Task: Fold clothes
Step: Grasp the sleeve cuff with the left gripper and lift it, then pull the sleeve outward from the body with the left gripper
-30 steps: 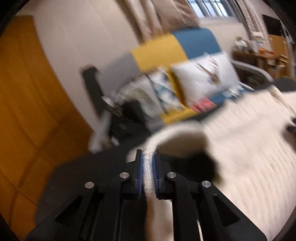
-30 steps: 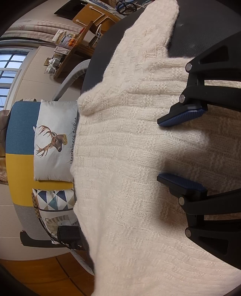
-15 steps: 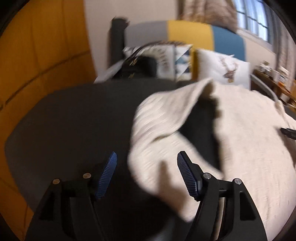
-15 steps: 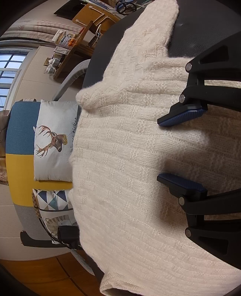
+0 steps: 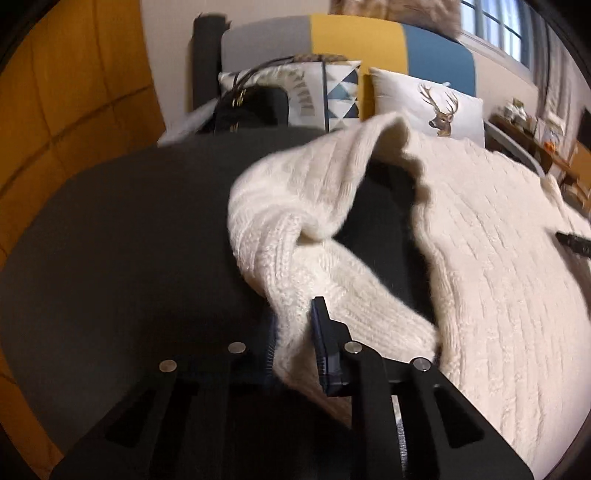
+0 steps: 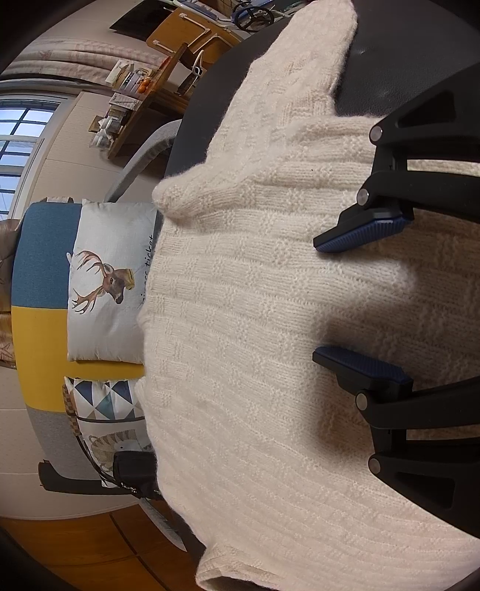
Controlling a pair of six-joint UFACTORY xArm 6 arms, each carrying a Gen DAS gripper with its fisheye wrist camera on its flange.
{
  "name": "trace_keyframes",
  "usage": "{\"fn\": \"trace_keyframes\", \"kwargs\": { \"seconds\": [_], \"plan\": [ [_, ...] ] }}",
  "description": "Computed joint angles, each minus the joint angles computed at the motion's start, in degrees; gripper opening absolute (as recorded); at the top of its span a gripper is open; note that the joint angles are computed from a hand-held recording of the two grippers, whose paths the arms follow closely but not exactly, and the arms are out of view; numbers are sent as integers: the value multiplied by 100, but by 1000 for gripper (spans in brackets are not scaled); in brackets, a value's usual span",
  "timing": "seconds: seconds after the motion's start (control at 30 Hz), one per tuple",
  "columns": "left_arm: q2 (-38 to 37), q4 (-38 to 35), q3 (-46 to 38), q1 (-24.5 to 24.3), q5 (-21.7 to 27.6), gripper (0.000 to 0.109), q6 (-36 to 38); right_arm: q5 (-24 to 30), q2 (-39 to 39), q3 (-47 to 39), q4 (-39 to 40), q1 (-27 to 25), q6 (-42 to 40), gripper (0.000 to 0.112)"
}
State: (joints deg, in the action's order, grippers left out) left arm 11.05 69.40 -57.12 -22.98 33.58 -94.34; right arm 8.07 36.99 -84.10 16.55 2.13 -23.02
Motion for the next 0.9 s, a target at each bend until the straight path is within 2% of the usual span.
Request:
{"fn": "trace_keyframes", "kwargs": {
  "seconds": [0.13,0.27,0.37,0.43,0.53,0.63,0.7,0.83,0.87,0.9],
  "plan": [
    [-317,467,-13,-24,1032,17,342,7,-1,-3,6,-4,-13,54],
    [-271,1250,-356,-23,2789,9,1242,3,4,-5,-40,-4,34,54],
    [-136,1812,-442,107,3650,10,1783,-7,3,1,-102,-3,94,54],
    [-149,1461,-465,329,3471,10,2041,-19,2,9,-171,-1,160,54],
    [-220,429,-328,728,2779,15,2075,-15,7,2,-167,-4,150,54],
    [-403,-208,22,969,1901,16,1580,-24,9,7,-211,-7,182,54],
    [-495,-327,250,1021,1453,22,1256,-28,14,2,-273,-11,230,54],
    [-251,-174,37,964,1372,29,805,-35,14,5,-308,-11,255,54],
    [-169,-114,-56,938,1444,36,692,-37,13,8,-301,-11,247,54],
    [-87,-57,-149,913,1517,52,583,-35,14,6,-284,-12,228,54]
  ]
}}
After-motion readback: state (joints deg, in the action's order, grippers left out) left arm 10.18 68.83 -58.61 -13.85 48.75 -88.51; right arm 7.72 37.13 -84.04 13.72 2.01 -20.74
